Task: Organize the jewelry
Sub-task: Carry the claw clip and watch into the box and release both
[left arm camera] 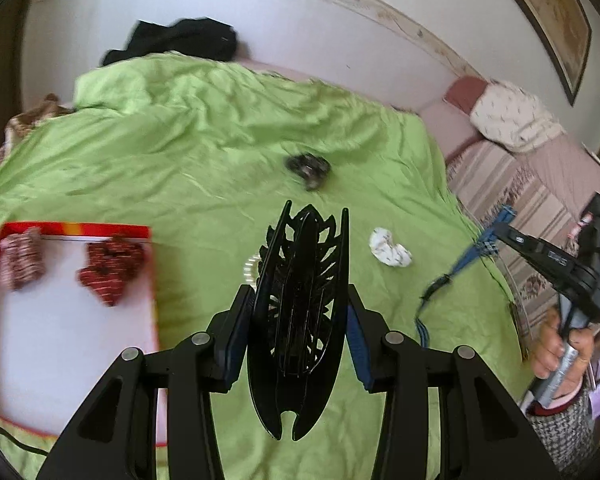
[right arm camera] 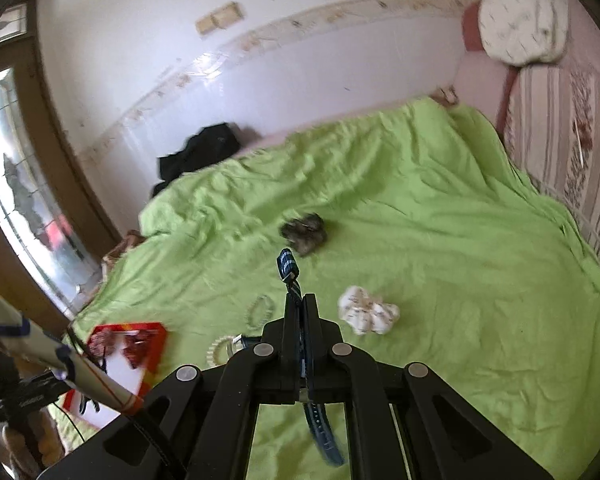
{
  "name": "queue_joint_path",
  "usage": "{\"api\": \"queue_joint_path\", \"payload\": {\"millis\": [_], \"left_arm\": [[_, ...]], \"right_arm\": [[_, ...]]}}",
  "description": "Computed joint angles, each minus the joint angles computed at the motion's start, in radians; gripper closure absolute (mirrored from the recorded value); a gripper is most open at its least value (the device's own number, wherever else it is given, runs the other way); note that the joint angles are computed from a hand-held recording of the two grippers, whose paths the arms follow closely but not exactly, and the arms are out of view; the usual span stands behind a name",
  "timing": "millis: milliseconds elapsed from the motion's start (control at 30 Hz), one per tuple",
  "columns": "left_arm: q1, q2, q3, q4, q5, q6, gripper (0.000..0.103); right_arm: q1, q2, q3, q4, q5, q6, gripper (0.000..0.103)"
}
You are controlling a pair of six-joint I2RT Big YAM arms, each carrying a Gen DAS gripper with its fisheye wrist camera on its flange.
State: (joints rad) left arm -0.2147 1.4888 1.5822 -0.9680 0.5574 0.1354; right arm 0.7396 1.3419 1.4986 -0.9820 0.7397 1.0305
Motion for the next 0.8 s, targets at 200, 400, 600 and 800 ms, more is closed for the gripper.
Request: {"api": "queue_joint_path", "payload": {"millis": [200,400,600,800], "left_arm": [[0.106,-0.006,0.007,-0.015,0.010,-0.010,0.060],[0.195,0.010,0.003,-0.010,-0.008,-0.002,0.060],[0.267,0.045,-0.014,0.025,-0.062,-0.007,0.060],[0.321,0.095,-0.013,0.043,-0.125,-0.001,0.060]], "right_arm": [[0.069,0.090,0.143,-0.022,0.011,-0.056,0.101],[0.094,0.189,0.272,-0.010,-0.038,-0.111,0.101],[0.097,0.319,0.428,-0.004,-0.149,-0.151,0.101],[0.108,0.515,0.696,-0.066,-0.238,-0.223,0.101]]}}
